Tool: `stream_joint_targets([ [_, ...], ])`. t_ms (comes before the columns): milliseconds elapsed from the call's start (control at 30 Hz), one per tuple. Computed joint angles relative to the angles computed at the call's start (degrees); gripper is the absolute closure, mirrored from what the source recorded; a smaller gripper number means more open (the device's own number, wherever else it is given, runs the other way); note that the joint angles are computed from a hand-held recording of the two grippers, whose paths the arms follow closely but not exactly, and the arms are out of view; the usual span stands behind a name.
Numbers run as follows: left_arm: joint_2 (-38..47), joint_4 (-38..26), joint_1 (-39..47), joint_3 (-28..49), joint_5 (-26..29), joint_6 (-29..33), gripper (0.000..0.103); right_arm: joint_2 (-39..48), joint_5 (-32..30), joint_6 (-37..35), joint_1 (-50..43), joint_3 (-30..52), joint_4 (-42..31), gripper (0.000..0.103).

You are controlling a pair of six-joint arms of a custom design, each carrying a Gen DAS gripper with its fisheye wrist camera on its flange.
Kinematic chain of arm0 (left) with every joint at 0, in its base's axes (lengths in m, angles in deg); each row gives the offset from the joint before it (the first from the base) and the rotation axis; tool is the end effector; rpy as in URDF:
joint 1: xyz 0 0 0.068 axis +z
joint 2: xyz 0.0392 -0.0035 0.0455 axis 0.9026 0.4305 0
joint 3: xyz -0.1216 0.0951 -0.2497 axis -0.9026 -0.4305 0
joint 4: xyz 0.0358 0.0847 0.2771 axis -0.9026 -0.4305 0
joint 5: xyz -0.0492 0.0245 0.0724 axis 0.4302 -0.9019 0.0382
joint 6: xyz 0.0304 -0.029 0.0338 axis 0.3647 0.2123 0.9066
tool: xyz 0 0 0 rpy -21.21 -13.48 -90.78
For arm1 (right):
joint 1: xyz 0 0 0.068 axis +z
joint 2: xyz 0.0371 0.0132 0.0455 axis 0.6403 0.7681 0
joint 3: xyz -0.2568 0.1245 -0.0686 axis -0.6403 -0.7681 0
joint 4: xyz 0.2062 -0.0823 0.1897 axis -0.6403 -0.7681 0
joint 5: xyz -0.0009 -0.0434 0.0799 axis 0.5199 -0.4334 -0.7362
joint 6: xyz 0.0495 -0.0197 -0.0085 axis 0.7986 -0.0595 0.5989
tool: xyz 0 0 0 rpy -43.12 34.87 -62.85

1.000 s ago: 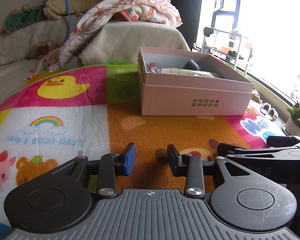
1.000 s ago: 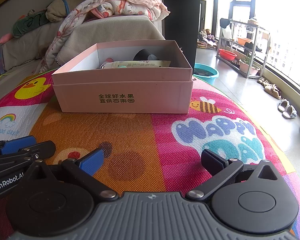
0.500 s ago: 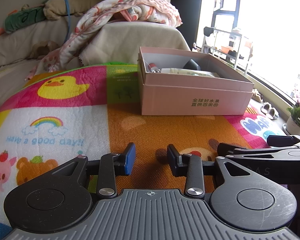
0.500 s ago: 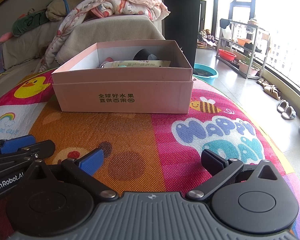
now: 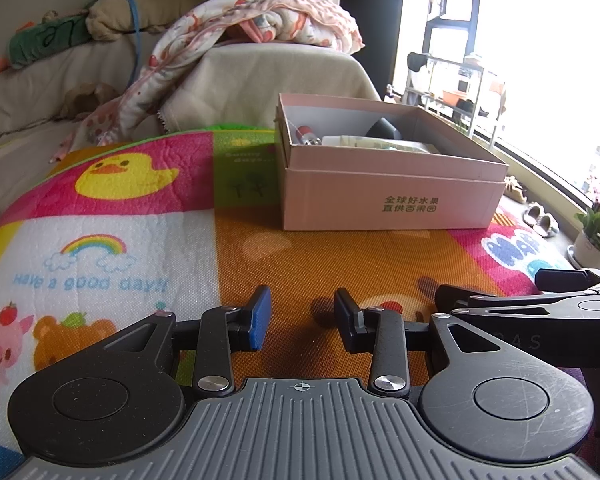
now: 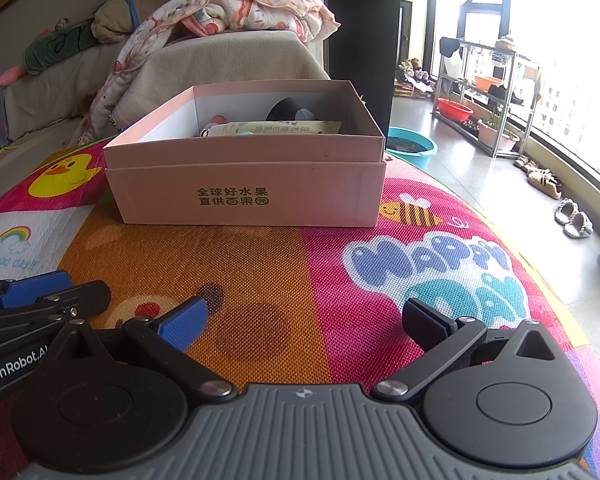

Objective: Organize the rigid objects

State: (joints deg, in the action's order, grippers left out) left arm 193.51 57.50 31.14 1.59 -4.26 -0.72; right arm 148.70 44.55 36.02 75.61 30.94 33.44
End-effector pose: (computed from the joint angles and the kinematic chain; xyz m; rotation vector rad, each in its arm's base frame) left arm 0.2542 -0.1467 -0.0304 -0.1690 2.1918 -0.0157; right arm 0.3072 0.2088 -0.0311 -0.2657 2.2493 0.1307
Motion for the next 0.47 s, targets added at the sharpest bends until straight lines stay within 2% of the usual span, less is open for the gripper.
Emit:
stream_joint_targets([
  [467, -0.6, -3.0, -1.2, 1.1, -2.0, 0.4, 0.064, 0.1, 0.1, 0.1, 0.1, 0.1, 0.0, 0.000],
])
